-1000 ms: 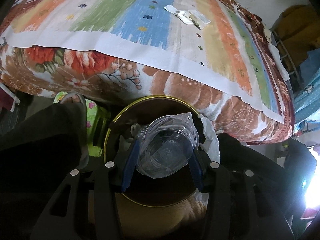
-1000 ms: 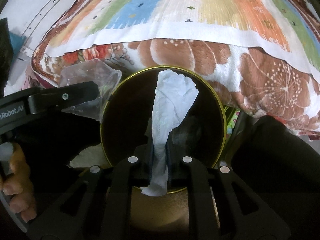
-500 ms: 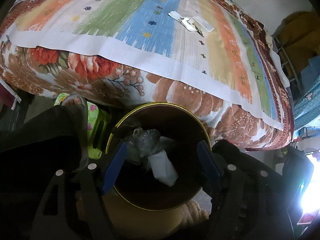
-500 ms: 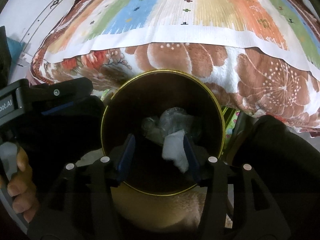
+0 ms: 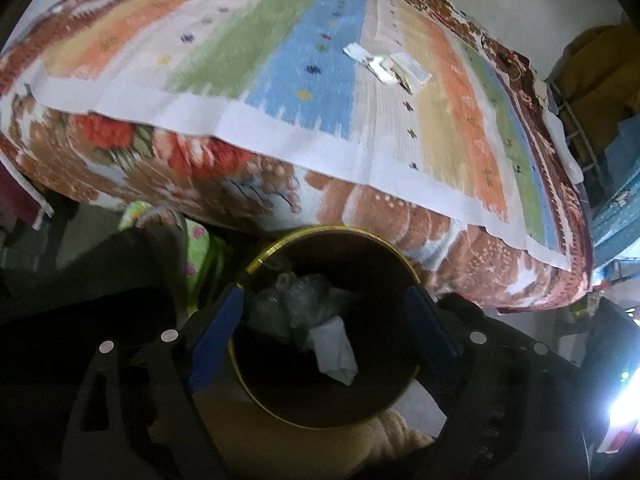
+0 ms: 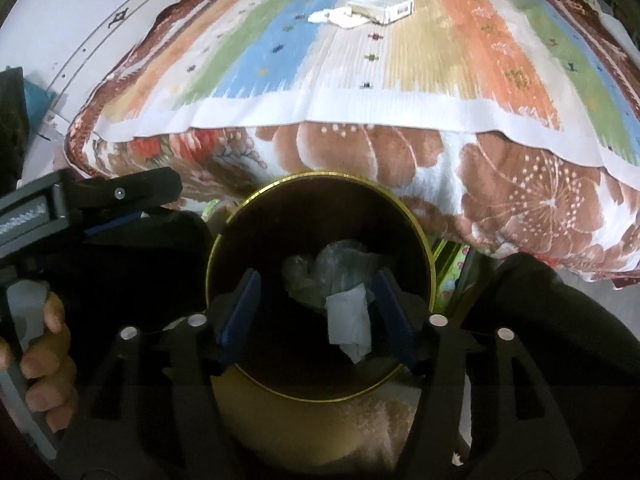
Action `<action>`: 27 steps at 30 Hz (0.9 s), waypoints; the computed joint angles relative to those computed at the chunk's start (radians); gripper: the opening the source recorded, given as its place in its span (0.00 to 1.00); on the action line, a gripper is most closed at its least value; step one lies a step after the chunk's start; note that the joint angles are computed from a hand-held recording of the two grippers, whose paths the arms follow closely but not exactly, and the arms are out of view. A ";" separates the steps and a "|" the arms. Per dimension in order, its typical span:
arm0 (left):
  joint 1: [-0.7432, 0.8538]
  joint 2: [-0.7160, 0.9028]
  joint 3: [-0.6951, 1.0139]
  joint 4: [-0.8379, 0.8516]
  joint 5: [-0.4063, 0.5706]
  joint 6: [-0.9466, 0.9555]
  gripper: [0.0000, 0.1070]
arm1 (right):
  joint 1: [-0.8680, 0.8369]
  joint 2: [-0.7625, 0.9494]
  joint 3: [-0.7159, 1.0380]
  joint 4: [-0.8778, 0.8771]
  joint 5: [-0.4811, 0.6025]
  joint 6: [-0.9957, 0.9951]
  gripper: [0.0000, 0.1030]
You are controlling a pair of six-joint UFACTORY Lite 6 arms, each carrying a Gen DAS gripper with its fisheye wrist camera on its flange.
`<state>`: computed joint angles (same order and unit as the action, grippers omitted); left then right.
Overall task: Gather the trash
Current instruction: 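Open both tools inside the bin to drop cup and tissue, then raise both open tools back over the white box and papers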
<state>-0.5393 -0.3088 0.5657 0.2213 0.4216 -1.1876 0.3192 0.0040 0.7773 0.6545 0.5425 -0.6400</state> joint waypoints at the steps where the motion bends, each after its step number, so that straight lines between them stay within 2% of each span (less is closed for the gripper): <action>1: -0.008 -0.007 0.007 0.041 0.015 -0.033 0.79 | 0.000 -0.006 0.001 0.001 -0.001 0.000 0.57; 7: -0.009 -0.042 0.039 0.147 0.073 -0.088 0.83 | -0.004 -0.048 0.019 0.004 -0.002 -0.021 0.59; 14: 0.046 -0.059 0.066 0.111 0.072 -0.011 0.85 | -0.038 -0.046 0.084 0.011 -0.002 -0.020 0.67; 22: 0.116 -0.013 0.146 0.093 0.100 0.074 0.87 | -0.026 0.014 0.236 -0.081 -0.007 0.050 0.75; 25: 0.193 -0.023 0.172 0.017 0.109 0.204 0.87 | -0.025 0.056 0.296 -0.114 -0.003 0.067 0.76; 27: 0.228 -0.026 0.197 0.034 0.128 0.225 0.89 | -0.024 0.100 0.354 -0.153 0.001 0.087 0.76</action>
<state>-0.3110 -0.3350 0.7627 0.2554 0.5497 -0.9629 0.2955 0.1039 1.1314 0.5015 0.5431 -0.5529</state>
